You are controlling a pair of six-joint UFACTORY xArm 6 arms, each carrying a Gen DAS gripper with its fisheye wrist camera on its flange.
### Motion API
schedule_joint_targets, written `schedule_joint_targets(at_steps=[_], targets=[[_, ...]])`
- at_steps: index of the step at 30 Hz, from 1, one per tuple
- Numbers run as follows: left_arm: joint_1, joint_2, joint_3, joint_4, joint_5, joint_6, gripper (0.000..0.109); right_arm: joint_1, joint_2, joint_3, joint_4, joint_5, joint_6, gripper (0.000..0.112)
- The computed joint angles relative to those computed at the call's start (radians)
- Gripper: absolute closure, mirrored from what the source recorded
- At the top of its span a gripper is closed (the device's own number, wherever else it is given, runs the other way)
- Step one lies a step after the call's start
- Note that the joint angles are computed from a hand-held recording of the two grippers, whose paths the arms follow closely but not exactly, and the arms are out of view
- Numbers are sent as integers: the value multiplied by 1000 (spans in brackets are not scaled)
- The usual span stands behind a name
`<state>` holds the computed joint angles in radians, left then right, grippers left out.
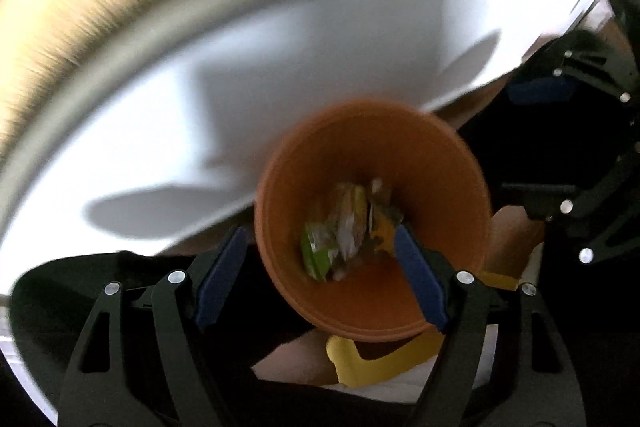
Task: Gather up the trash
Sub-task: 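Raise both tools back over the bed toward the remaining trash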
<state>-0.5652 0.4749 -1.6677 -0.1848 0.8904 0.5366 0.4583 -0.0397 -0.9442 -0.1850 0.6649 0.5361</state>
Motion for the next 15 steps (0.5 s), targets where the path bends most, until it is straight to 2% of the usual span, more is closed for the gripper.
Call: schedule_joint_targets(at_steps=[4, 6, 10, 13, 15], targets=[[23, -90, 34, -77, -68, 30, 24, 22, -83, -19, -198, 120, 100, 30], [42, -101, -4, -136, -58, 44, 20, 22, -132, -31, -280, 164, 138, 29], [69, -83, -119, -222, -42, 25, 20, -13, -205, -58, -349, 144, 167, 17], [56, -44, -209, -226, -142, -13, 15, -64, -216, -100, -395, 105, 176, 16], [47, 5, -292, -213, -165, -46, 15, -103, -192, -142, -438, 77, 196, 16]])
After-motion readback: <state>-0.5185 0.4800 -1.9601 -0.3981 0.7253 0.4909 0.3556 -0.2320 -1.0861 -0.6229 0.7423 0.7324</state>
